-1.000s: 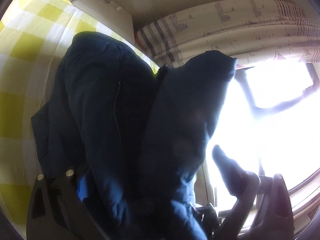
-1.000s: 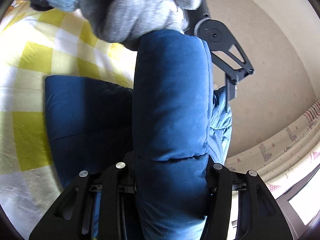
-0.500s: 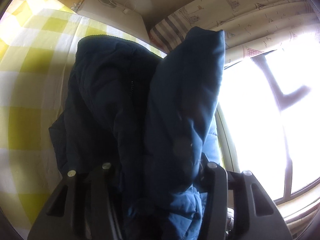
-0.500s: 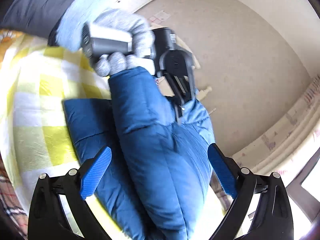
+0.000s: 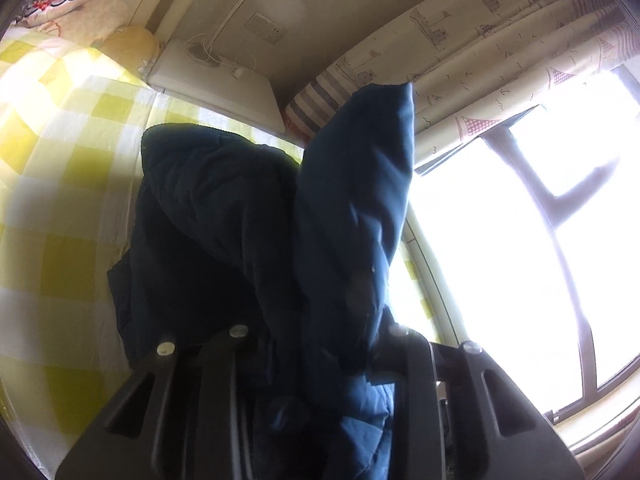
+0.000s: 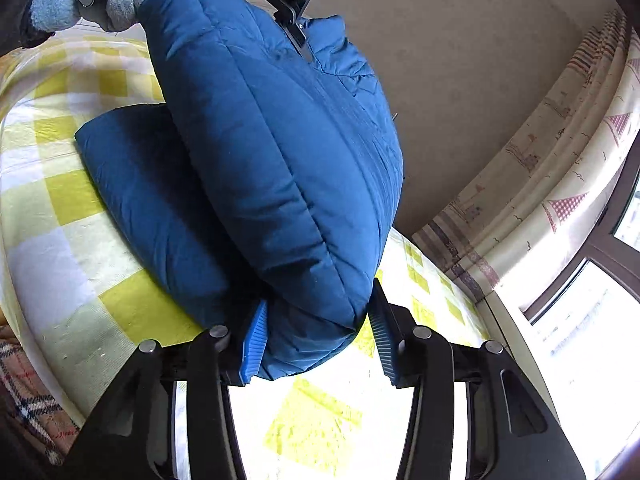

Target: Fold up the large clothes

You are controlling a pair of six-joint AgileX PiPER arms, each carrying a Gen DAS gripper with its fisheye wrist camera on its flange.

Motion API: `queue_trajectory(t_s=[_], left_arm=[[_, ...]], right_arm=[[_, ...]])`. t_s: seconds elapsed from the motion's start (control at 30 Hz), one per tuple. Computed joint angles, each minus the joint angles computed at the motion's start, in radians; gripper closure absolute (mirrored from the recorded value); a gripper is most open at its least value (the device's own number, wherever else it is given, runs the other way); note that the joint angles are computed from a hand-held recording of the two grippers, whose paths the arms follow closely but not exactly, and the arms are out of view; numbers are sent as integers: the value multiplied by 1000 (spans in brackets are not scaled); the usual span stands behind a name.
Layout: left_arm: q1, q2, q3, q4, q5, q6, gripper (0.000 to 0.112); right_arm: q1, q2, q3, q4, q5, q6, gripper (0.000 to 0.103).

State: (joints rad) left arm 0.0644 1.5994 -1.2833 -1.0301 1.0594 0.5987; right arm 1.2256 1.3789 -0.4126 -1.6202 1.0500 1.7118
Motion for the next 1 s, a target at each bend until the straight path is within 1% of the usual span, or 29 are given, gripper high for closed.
queue_trajectory(t_s=[0.07, 0.1, 0.13, 0.2, 0.23, 0.27, 0.33, 0.37, 0.4, 0.47, 0.5, 0.53, 0.57, 0.6, 0.63, 0.67, 0.7, 0.73, 0.77, 0.8, 0.83, 0.87, 0.9, 0.93, 0.97, 1.0], left_arm=[[44, -50, 73, -40, -2, 88, 85], [70, -48, 113, -61, -6, 147, 85], [95, -29, 151, -88, -8, 194, 85], [152, 57, 221, -155, 3, 283, 83], [199, 108, 264, -235, 53, 373, 83], [237, 144, 303, -301, 98, 457, 83], [268, 142, 365, -347, 102, 555, 83], [276, 137, 382, -358, 100, 578, 82], [273, 132, 388, -365, 94, 583, 82], [280, 133, 397, -372, 97, 600, 81], [288, 137, 406, -380, 104, 616, 81], [281, 135, 415, -398, 101, 625, 81], [290, 140, 430, -413, 109, 647, 81], [298, 143, 445, -427, 116, 666, 80], [306, 142, 464, -440, 120, 685, 80], [302, 137, 482, -456, 114, 699, 80], [328, 121, 514, -449, 126, 720, 80], [349, 104, 541, -438, 132, 736, 80], [353, 92, 553, -435, 127, 739, 80], [345, 80, 561, -439, 115, 738, 80], [345, 70, 567, -436, 109, 737, 79], [349, 56, 568, -426, 105, 730, 78], [327, 32, 578, -433, 79, 723, 71], [320, -7, 587, -421, 45, 706, 60], [350, -53, 590, -376, 26, 677, 56], [369, -97, 586, -334, 7, 637, 49]], right_arm=[[13, 20, 9, -4, 18, 27, 61], [12, 31, 13, -10, 20, 37, 62], [-2, 33, 18, -24, 11, 44, 62], [-41, 26, 22, -41, -30, 42, 62], [-72, 10, 21, -49, -67, 23, 61], [-66, -12, 30, -46, -90, 21, 61], [-103, -93, 38, -25, -184, -71, 60], [-98, -141, 43, 17, -217, -131, 60], [-114, -209, 51, 57, -277, -194, 60], [-211, -399, 52, 157, -477, -320, 60], [-273, -466, 35, 217, -577, -372, 60], [-328, -493, 5, 274, -655, -411, 60], [-342, -483, -27, 299, -711, -414, 60], [-356, -442, -74, 298, -739, -401, 60], [-347, -383, -125, 263, -734, -352, 60], [-298, -313, -184, 256, -691, -316, 60], [-283, -242, -252, 284, -679, -319, 60], [-293, -181, -316, 335, -698, -353, 58], [-314, -125, -376, 381, -724, -393, 52], [-304, -71, -427, 404, -712, -414, 49], [-293, -18, -473, 450, -696, -474, 46], [-264, 46, -510, 461, -656, -503, 46], [-230, 109, -532, 432, -591, -493, 45], [-206, 133, -519, 365, -560, -443, 45], [-198, 132, -484, 276, -564, -353, 45], [-207, 123, -456, 225, -591, -290, 45]])
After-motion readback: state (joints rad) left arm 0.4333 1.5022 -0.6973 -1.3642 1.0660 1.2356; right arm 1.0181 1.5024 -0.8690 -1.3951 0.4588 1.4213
